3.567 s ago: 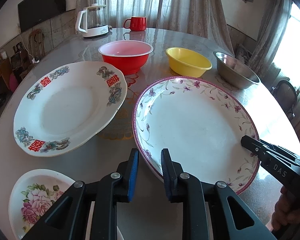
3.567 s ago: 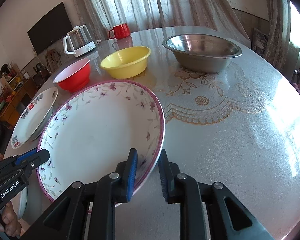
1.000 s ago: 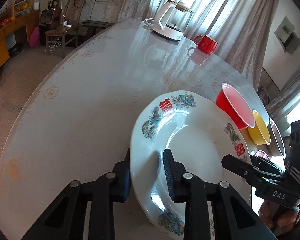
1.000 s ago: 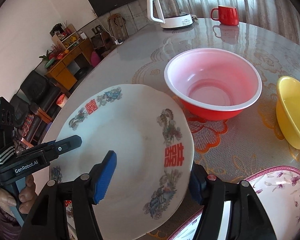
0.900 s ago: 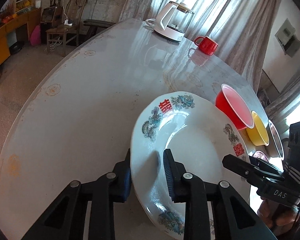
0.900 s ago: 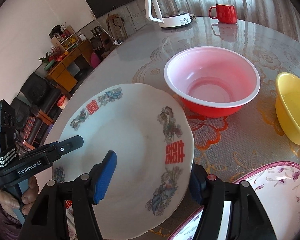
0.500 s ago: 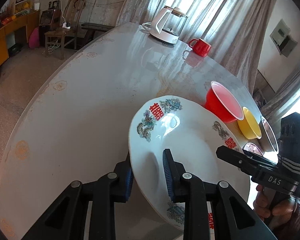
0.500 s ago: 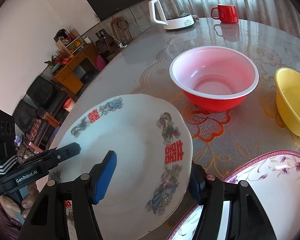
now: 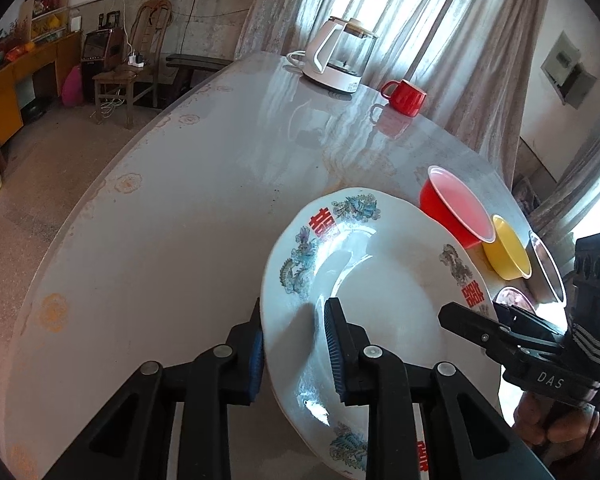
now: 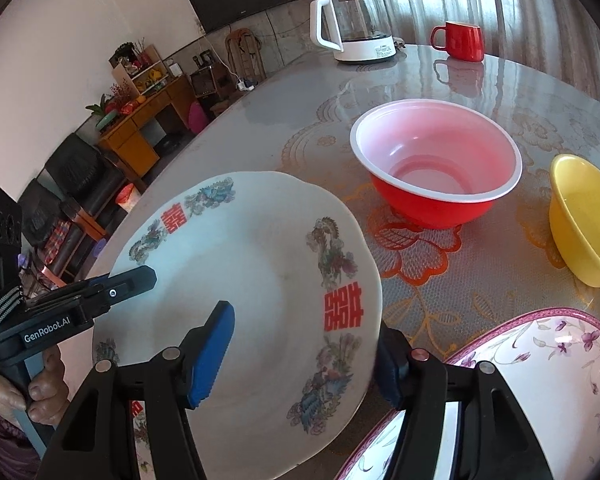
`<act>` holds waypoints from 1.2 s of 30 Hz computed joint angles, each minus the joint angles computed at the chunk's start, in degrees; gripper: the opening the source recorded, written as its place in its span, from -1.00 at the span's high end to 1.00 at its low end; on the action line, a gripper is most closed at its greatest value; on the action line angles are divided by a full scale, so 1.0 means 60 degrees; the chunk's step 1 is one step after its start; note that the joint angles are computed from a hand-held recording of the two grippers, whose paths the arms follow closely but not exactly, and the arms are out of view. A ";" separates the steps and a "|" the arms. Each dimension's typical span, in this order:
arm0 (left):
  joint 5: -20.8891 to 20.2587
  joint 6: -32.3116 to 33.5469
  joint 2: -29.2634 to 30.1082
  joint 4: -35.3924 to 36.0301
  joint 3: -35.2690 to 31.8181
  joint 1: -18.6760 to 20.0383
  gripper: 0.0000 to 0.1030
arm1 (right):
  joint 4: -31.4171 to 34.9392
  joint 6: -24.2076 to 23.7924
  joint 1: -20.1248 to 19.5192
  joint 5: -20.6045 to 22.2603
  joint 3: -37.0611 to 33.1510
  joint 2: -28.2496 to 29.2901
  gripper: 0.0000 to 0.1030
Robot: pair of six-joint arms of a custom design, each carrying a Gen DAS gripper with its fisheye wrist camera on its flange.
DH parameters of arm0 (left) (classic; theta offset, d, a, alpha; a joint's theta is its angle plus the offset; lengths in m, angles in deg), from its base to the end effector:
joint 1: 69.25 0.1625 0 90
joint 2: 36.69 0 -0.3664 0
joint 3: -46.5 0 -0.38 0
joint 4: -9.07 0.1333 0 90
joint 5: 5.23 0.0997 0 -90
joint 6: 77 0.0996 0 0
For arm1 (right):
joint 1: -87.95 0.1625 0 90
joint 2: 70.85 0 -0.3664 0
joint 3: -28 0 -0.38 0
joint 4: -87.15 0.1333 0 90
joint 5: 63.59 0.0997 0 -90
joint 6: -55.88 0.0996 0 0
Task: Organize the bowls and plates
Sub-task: 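Lift the double-happiness plate and lower it onto the purple-rimmed plate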
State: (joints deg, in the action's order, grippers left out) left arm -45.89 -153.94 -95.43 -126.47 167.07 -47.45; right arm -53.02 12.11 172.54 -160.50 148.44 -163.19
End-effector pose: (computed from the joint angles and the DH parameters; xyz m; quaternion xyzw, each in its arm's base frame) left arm -0.3375 -0.3599 0.0505 -0.0096 0.9015 -0.3556 0.2466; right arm 0.0784 -0.4592 0.2954 0.3110 -0.9291 0.1491 0.1333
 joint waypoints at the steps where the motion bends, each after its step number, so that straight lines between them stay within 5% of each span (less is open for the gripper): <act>1: 0.0035 -0.0053 -0.0048 0.0014 0.0033 -0.0083 0.50 | 0.0017 -0.0020 -0.0058 0.0151 0.0018 -0.0074 -0.25; 8: -0.0095 -0.0260 -0.0153 -0.0196 0.0143 -0.0338 0.50 | 0.1122 0.0340 -0.0558 0.1157 -0.0077 -0.0629 -0.25; 22: -0.0159 -0.1219 0.0405 0.0320 -0.0569 -0.0859 0.50 | 0.1489 0.0602 -0.1287 0.2210 0.0259 -0.1931 -0.25; 36: -0.0825 0.0501 0.2229 -0.0260 -0.2370 -0.0962 0.50 | 0.2340 0.0284 -0.2977 0.3023 0.0086 -0.3502 -0.28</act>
